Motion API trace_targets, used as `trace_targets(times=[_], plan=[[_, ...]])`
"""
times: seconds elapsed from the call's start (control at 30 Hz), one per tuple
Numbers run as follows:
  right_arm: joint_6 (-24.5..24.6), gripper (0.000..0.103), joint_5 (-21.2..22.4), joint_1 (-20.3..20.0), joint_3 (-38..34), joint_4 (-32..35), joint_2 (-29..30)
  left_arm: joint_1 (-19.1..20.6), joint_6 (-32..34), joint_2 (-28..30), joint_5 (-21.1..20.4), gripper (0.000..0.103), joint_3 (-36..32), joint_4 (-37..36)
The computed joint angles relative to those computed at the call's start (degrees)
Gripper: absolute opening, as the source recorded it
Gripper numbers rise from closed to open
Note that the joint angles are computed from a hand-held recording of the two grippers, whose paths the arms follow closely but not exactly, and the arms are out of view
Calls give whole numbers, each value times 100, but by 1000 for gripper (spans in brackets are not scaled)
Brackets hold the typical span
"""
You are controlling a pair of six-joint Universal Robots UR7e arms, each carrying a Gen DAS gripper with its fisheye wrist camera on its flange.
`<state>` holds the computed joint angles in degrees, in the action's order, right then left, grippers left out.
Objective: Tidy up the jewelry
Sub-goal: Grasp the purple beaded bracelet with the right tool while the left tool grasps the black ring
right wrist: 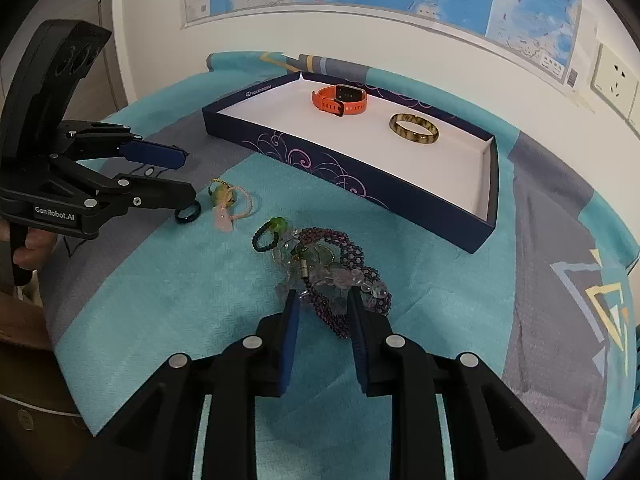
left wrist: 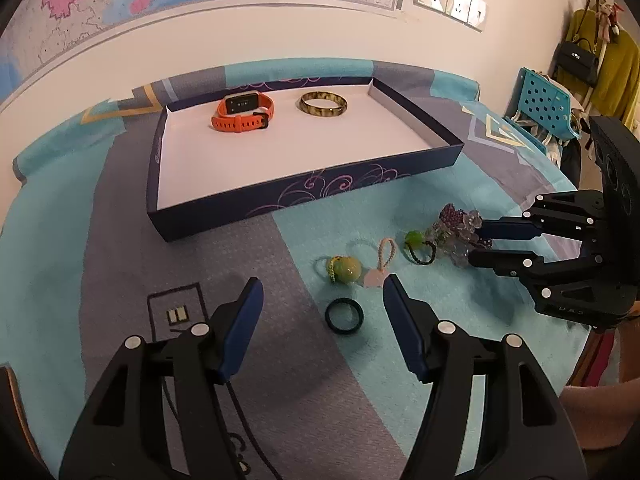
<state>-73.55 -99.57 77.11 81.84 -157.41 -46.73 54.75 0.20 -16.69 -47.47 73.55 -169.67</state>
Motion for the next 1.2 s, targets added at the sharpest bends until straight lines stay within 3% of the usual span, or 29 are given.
trace_targets(times=[0.03, 0.07, 0.13, 0.23, 0.43, 0.6, 0.8, 1.2], plan=[[-30, 17, -35, 10, 17, -46, 2, 1, -16, -1, -19, 62, 7, 2], [-46, 8, -58, 20, 18, -82, 10, 2, -16, 0, -39, 62, 11, -6], [57, 2, -71, 25, -47, 107, -3, -2, -8, 5, -49, 62, 22, -33], [325, 2, 53, 8, -136, 361, -53, -6, 5, -7, -70, 62, 57, -81], [1280, 2, 1023, -93, -557, 1274, -240, -24, 78, -22, -171, 62, 109, -139], [1652, 2, 1374, -134, -745, 1357, -248, -69, 278, 31, -211, 62, 77, -206], [1865, 2, 1572, -200, -755, 1271, -281, -27, 108, -78, -193, 62, 207, -50], [1928, 2, 1568, -247, -669, 1300, -283, 10, 85, -20, -231, 41, 102, 292]])
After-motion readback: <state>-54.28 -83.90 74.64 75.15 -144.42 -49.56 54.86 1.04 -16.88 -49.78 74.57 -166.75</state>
